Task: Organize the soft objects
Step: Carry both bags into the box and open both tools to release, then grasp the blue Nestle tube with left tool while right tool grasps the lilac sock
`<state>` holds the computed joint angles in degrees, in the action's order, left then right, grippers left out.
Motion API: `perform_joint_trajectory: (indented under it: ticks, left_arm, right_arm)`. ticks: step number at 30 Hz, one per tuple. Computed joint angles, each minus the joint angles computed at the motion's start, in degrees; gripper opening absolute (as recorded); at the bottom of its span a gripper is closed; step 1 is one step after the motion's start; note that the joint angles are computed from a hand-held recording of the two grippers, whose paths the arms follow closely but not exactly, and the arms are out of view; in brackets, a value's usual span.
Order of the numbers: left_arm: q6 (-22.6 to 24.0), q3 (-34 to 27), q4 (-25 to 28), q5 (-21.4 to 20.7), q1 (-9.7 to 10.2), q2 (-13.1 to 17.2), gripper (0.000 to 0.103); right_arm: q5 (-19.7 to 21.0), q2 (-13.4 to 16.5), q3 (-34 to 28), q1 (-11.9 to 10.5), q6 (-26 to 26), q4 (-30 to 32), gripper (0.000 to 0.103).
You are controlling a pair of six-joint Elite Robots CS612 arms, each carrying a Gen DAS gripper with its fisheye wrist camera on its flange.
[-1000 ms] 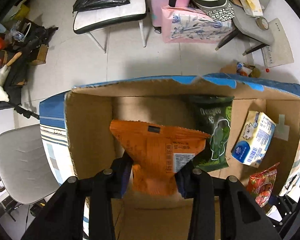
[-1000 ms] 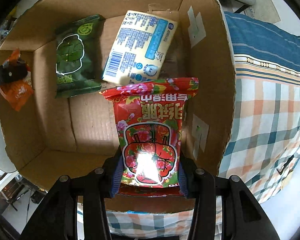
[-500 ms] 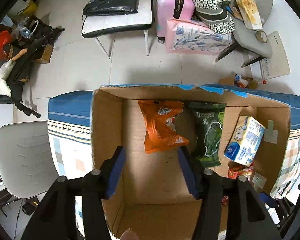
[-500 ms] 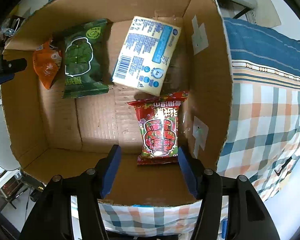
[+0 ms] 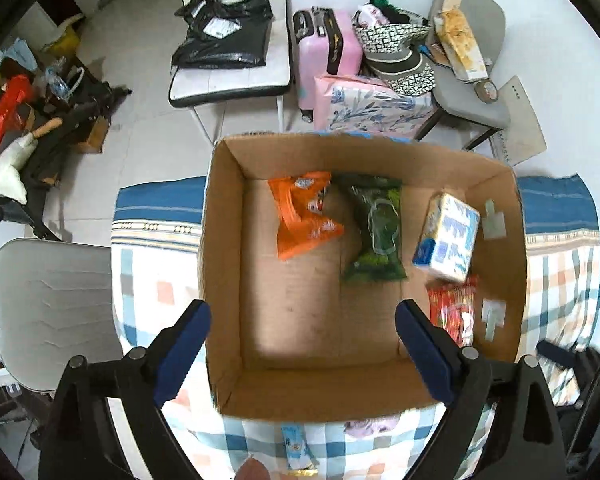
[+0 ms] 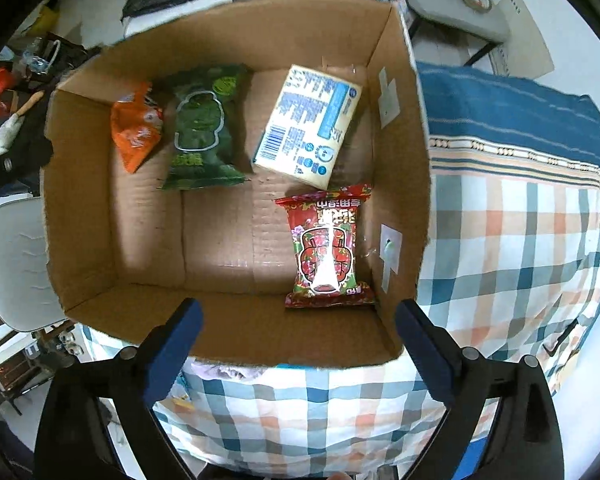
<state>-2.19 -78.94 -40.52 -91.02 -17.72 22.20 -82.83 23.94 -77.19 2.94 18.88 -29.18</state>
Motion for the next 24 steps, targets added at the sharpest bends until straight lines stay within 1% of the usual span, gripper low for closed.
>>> perform_joint_trajectory:
  ticks: [3,5,8,10,17,20,24]
  left_arm:
    - [-0.2,-5.1,1.0,1.1,-0.35,1.6,0.094]
    - [-0.5,-8.1,2.3,0.8,-0.45,2.5,0.094]
    - [-0.6,-11.6,3.5,1.5,-0.72,3.3,0.094]
    - [-0.8,-13.8,3.6,2.2,-0.92,3.7,0.094]
    - [-1.7,-20.7,2.7,3.2,-1.60,4.3,0.094]
    - [-2.2,-23.2,2.2,3.9,-1.91,4.4,0.094]
    - [-2.7,-26.1,1.6,4.5,-2.12,4.5,0.094]
  right_arm:
    - [-1.9,0.3,-2.0,0.6,-0.4,-0.4,0.099]
    - [-3.3,0.6,-3.5,0.9,0.0,-0.3,0.099]
    - [-3.5,1.3,-6.2,1.1,0.9,-0.3,0.099]
    - [-4.4,1.6,-7.9,1.5,0.8,-0.4,0.099]
    - [-8.0,1.9,-13.8,3.0,0.9,-1.0,0.099]
    - [-8.3,1.9,-16.0,3.4,1.1,-1.3,0.099]
    - [-9.9,1.6,-18.8,4.3,1.1,-2.1,0.099]
